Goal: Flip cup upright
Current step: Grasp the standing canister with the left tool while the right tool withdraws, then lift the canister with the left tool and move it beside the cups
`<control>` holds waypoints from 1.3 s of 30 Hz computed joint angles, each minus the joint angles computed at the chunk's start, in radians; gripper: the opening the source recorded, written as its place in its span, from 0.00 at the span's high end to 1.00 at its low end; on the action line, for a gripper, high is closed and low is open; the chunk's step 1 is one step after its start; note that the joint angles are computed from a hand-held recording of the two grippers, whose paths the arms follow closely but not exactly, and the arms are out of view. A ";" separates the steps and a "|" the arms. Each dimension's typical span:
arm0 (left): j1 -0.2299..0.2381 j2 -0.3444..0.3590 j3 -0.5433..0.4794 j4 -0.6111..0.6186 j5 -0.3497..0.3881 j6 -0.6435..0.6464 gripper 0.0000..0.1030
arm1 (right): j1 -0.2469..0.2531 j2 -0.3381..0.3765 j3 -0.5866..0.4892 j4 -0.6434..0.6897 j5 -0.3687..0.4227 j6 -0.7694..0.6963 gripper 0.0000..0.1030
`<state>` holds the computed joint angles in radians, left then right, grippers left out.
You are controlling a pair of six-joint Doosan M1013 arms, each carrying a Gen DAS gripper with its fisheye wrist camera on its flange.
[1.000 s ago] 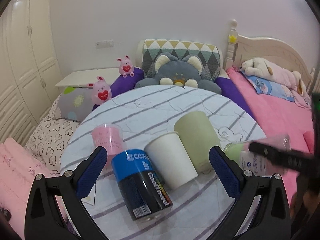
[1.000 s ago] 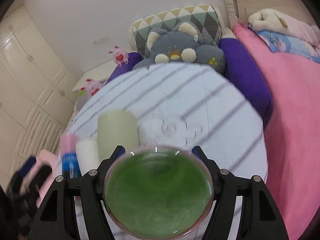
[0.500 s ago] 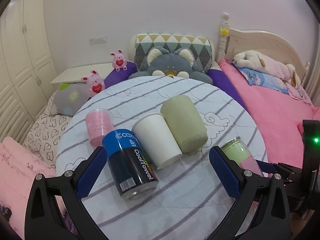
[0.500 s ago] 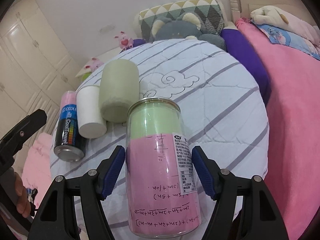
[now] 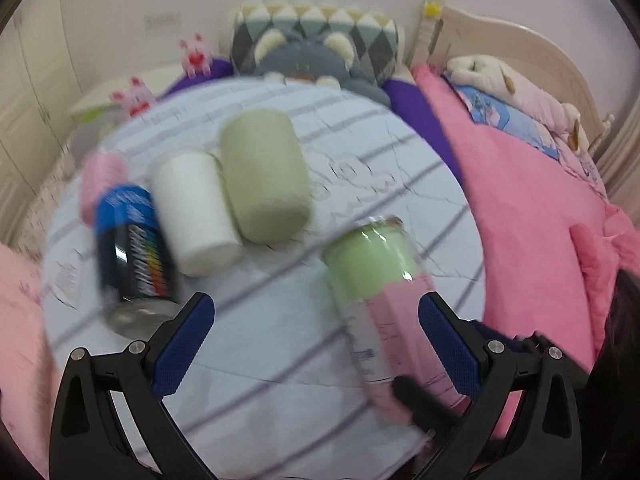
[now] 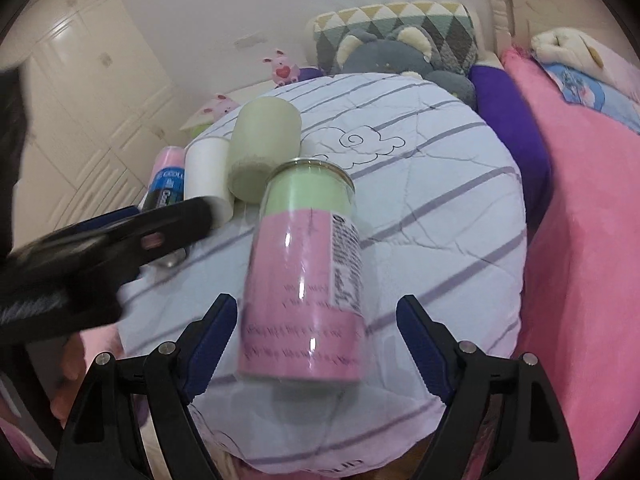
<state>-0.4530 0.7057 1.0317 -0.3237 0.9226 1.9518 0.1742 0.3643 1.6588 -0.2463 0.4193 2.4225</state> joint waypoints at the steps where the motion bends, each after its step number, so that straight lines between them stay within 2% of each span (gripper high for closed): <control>1: -0.006 0.010 -0.015 0.005 0.029 -0.030 0.00 | -0.001 -0.005 0.013 -0.010 -0.025 0.006 0.19; 5: -0.026 0.044 -0.061 0.047 0.086 -0.129 0.00 | -0.008 -0.011 0.037 0.030 -0.085 -0.070 0.19; 7: -0.031 0.063 -0.090 0.058 0.109 -0.160 0.00 | -0.015 -0.008 0.040 0.106 -0.102 -0.160 0.19; 8: -0.031 0.071 -0.104 0.056 0.124 -0.171 0.00 | -0.018 -0.010 0.046 0.095 -0.115 -0.146 0.19; 11: -0.038 0.095 -0.147 0.058 0.173 -0.153 0.00 | -0.038 -0.015 0.067 0.241 -0.172 -0.287 0.19; 13: -0.039 0.109 -0.171 0.049 0.202 -0.167 0.00 | -0.040 -0.017 0.072 0.278 -0.180 -0.334 0.19; 15: -0.040 0.120 -0.187 0.040 0.226 -0.169 0.00 | -0.051 -0.020 0.080 0.389 -0.191 -0.440 0.19; 19: -0.048 0.126 -0.192 0.046 0.236 -0.155 0.01 | -0.057 -0.023 0.079 0.438 -0.182 -0.516 0.19; 21: -0.049 0.133 -0.201 0.043 0.251 -0.151 0.02 | -0.066 -0.022 0.081 0.555 -0.179 -0.638 0.19; 23: -0.050 0.136 -0.201 0.038 0.253 -0.151 0.09 | -0.070 -0.021 0.083 0.604 -0.181 -0.692 0.19; 24: -0.051 0.136 -0.200 0.042 0.254 -0.147 0.19 | -0.072 -0.020 0.083 0.628 -0.182 -0.715 0.19; 25: -0.051 0.135 -0.199 0.040 0.256 -0.140 0.21 | -0.075 -0.020 0.084 0.664 -0.179 -0.750 0.19; 28: -0.050 0.115 -0.164 0.027 0.210 -0.114 0.22 | -0.077 -0.016 0.084 0.733 -0.178 -0.821 0.19; 33: -0.047 0.061 -0.082 0.015 0.070 -0.078 0.22 | -0.082 -0.012 0.087 0.840 -0.179 -0.923 0.19; 36: -0.043 0.042 -0.058 0.002 0.020 -0.058 0.23 | -0.078 -0.010 0.087 0.831 -0.185 -0.911 0.19; 39: -0.041 0.013 -0.011 -0.009 -0.065 -0.035 0.23 | -0.073 -0.005 0.084 0.795 -0.196 -0.878 0.19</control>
<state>-0.4944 0.7185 1.0210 -0.3324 0.8578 1.9172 0.1017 0.3588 1.7432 0.5488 0.2231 1.5445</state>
